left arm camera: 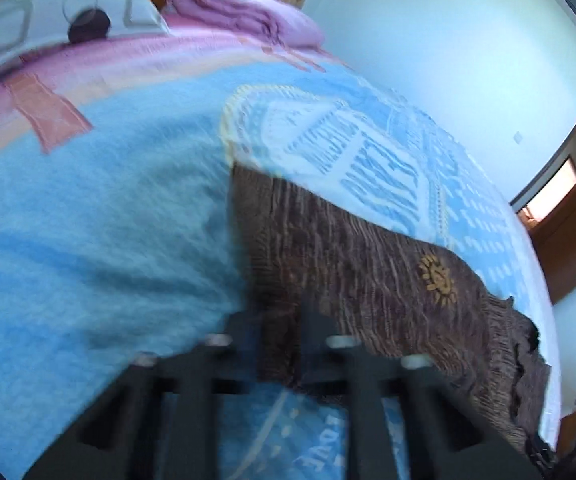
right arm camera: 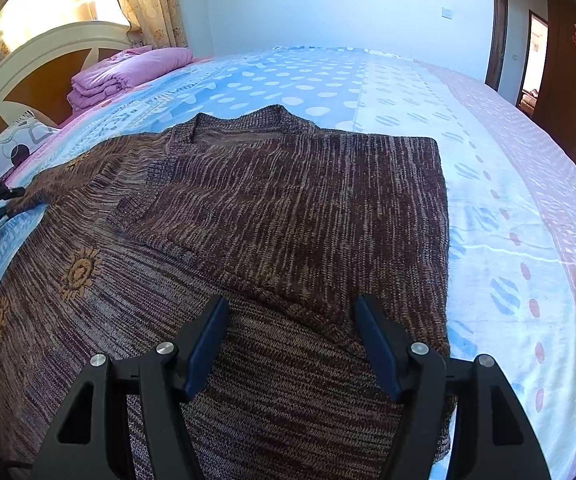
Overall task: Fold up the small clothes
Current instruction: 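Grasp the other sleeve cuff with the left tool, then lift the sleeve with the left tool and fold it across the sweater body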
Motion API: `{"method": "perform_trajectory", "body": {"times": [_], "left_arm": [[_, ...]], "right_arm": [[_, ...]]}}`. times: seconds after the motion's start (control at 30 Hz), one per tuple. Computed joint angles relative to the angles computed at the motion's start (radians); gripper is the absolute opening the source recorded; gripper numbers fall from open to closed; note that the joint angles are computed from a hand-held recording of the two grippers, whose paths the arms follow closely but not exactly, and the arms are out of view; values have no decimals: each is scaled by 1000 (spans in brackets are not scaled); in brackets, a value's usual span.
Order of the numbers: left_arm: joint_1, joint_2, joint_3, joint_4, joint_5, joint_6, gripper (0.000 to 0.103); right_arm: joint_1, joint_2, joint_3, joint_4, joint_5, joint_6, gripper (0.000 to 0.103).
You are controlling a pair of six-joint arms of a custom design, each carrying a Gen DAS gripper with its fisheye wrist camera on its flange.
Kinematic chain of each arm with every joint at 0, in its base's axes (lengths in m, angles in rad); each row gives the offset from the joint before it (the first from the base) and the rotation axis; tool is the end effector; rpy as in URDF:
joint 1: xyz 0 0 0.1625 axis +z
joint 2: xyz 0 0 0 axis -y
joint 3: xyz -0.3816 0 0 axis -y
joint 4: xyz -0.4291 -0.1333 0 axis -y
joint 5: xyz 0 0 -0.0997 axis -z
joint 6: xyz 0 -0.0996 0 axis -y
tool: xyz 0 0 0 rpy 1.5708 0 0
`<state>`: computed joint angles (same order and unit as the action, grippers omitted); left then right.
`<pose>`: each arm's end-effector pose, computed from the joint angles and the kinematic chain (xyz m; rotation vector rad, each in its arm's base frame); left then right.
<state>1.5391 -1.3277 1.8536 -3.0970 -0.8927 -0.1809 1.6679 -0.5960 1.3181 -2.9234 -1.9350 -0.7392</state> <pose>0.1772 -0.5880 0.3595 -0.6034 2.2235 -1.3140 0.1723 -0.7601 0.0767 0.8896 -2.3767 0.6367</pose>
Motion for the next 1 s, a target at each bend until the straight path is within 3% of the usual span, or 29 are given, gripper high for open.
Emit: {"method": "perform_trajectory", "body": {"times": [0.2,0.53,1.0], "left_arm": [[19,-43,11,0,-99,-27,11],[-69,-88,1,-9,-69,10,10],[-205,17,-94,-7,-116,91,9]], "right_arm": [[-1,-2,2,-2,7,2,67],[-8,-7,2,6,35,16,67],[-24,-21,12,16,91,42,67]]}}
